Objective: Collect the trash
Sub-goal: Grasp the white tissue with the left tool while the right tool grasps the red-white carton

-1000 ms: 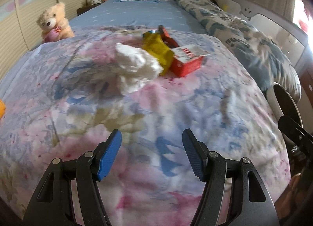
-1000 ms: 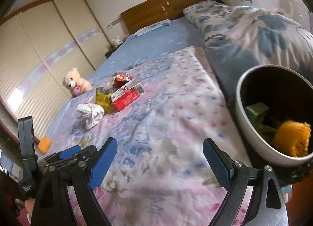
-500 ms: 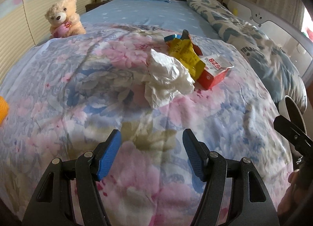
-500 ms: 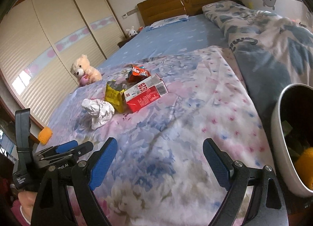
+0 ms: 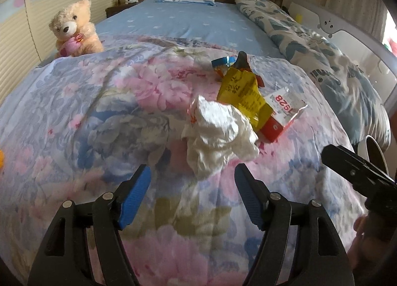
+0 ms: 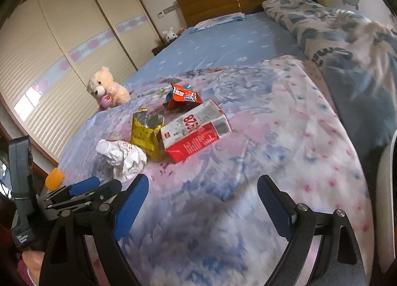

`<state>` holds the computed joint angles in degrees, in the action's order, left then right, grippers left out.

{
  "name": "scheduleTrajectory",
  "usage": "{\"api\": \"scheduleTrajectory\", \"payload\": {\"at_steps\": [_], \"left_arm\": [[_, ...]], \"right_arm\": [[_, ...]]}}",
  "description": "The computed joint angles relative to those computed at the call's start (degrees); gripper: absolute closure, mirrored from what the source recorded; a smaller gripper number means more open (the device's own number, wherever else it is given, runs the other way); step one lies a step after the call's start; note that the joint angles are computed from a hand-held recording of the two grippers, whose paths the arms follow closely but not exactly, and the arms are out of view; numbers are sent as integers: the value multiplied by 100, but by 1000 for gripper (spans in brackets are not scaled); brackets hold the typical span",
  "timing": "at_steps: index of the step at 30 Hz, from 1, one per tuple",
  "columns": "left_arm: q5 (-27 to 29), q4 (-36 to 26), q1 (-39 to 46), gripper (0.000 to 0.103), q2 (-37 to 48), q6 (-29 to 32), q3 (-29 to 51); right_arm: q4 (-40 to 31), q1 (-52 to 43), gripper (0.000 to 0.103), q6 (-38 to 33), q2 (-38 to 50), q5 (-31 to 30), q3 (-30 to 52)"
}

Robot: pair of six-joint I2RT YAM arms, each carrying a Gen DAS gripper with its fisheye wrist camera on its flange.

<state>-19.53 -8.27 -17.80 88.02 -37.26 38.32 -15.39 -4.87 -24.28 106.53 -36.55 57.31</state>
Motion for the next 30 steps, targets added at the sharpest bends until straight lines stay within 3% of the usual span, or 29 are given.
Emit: {"api": "scheduleTrajectory", "payload": {"at_steps": [8,13,19,26,29,30], "left_arm": [[122,314,246,36,244,424,109],[388,522,408,81,324,678,68],[436,594,416,93,250,826,-19],[514,592,483,96,147,788,-100],[450,581,422,96,100,769,-118],[401,561,383,96,76,762,-128]], "right_arm": [[-149,355,13,-224,561,80,680],[-345,590,13,-780,864,209,1070],[-466,902,12,-1347,1116,544,1362],[-585,1029,13,-1353,1475,804,1797],[-505,971,28,-1291,1408,775,1712],[-632,938,40,-1278,1425,712,1750]]}}
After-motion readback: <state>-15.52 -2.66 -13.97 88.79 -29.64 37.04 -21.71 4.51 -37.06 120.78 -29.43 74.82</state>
